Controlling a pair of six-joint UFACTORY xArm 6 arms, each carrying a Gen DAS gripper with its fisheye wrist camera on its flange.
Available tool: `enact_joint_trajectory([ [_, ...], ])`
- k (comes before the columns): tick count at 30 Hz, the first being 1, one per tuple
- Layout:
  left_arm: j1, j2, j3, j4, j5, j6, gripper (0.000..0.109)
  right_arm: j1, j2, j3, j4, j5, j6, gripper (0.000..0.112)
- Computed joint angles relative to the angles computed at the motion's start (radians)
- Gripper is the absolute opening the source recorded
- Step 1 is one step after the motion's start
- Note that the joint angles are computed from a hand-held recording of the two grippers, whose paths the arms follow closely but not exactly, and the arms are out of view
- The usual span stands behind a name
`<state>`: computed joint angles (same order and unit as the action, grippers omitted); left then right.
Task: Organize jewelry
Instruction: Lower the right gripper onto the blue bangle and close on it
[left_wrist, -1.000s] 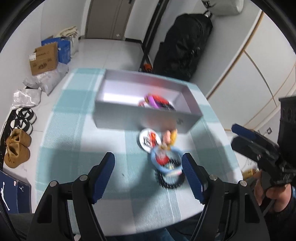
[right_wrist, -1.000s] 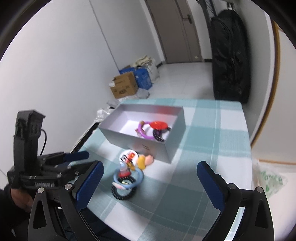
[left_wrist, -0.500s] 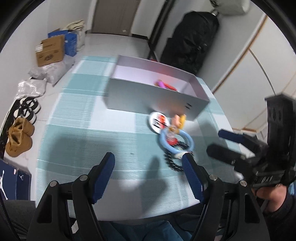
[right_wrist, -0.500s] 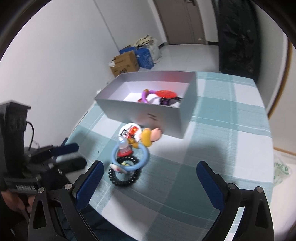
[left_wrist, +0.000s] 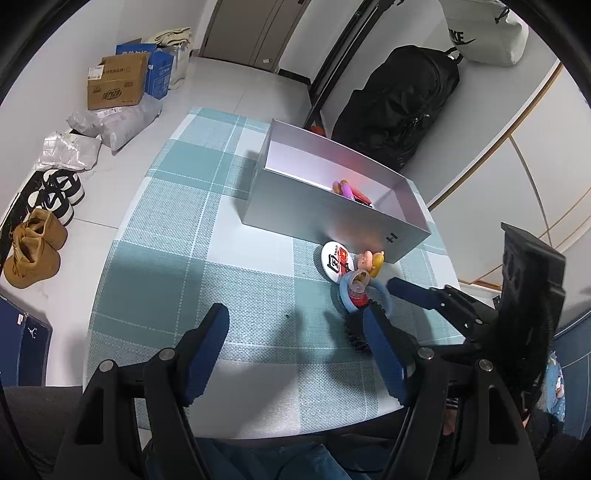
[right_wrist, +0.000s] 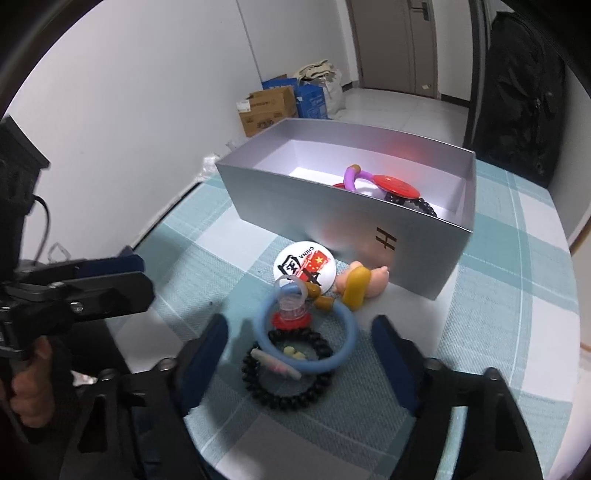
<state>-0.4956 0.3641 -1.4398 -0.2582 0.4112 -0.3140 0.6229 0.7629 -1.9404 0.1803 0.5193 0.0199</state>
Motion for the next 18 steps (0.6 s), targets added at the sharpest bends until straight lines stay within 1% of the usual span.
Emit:
enact_joint_trajectory([
  [3, 0.005, -0.003, 0.004, -0.006, 0.004, 0.001, 0.071, 0.003, 0.018, -0.024, -0.078, 0.014, 0.049, 0.061],
  [4, 0.006, -0.003, 0.005, -0.01, 0.003, 0.002, 0.071, 0.004, 0.018, -0.024, -0.075, 0.013, 0.042, 0.059],
  [10, 0.011, 0.003, -0.001, -0.034, 0.011, 0.002, 0.071, 0.006, 0.018, -0.027, -0.051, 0.013, 0.005, 0.059],
  [14, 0.01, 0.008, -0.011, -0.032, 0.021, 0.002, 0.071, 0.003, 0.01, -0.014, 0.009, -0.011, -0.032, 0.058],
  [18, 0.006, 0.011, -0.015, -0.02, 0.026, -0.001, 0.071, 0.001, -0.038, 0.053, 0.091, -0.073, -0.093, 0.058],
])
